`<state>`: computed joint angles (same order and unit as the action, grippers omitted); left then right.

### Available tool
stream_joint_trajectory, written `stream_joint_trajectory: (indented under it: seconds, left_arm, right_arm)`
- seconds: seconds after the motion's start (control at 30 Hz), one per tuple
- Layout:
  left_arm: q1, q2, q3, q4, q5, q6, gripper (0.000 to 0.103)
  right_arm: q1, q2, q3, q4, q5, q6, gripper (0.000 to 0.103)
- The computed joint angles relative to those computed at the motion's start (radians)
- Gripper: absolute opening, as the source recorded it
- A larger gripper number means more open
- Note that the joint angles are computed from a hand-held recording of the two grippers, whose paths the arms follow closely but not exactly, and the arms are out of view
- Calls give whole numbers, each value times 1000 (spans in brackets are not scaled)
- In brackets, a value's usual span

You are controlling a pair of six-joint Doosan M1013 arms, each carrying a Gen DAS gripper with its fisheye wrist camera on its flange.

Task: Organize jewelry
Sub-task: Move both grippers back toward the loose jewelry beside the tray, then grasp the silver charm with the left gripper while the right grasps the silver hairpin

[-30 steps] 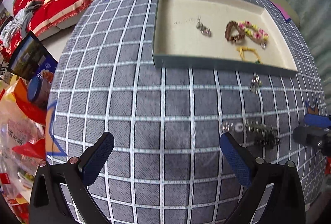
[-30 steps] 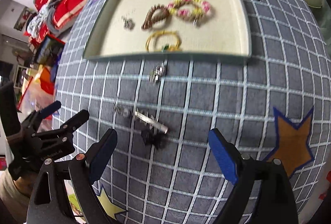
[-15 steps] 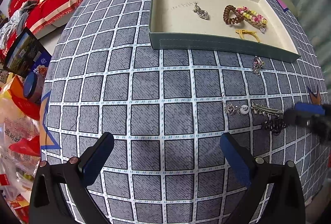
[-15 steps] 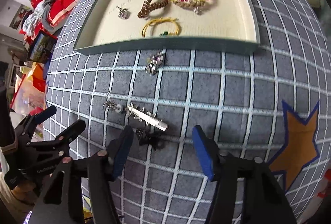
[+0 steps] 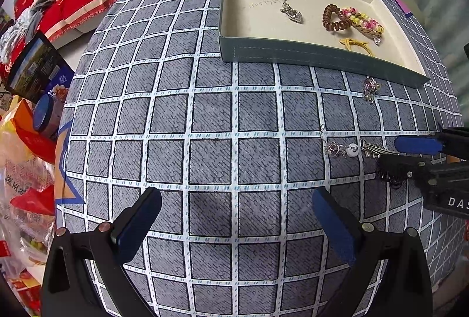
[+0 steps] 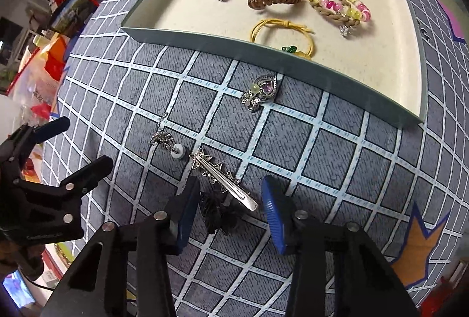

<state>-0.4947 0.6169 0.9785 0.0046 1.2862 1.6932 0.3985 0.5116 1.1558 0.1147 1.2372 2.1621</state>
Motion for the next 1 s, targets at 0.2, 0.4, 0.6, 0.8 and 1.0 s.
stream_joint_trajectory:
  seconds: [0.2, 0.4, 0.6, 0.8, 1.0]
  left_arm:
    - [0, 1, 2, -5, -2, 5, 103]
    - [-15, 9, -14, -25, 2, 13, 103]
    - [-28, 21, -34, -85, 0, 55, 103]
    - [-46, 42, -64, -104, 12, 84, 95]
    - [-55, 67, -88, -103, 41, 82, 91]
  right_arm:
    - [14, 13, -24, -59, 42, 0, 27]
    - [1, -10, 16, -44, 2, 81, 14]
    - [-13, -52, 79, -40, -38, 129, 14]
    - [-22, -80, 115, -44, -45, 157, 14]
    - [-20, -100, 142, -46, -56, 186, 14]
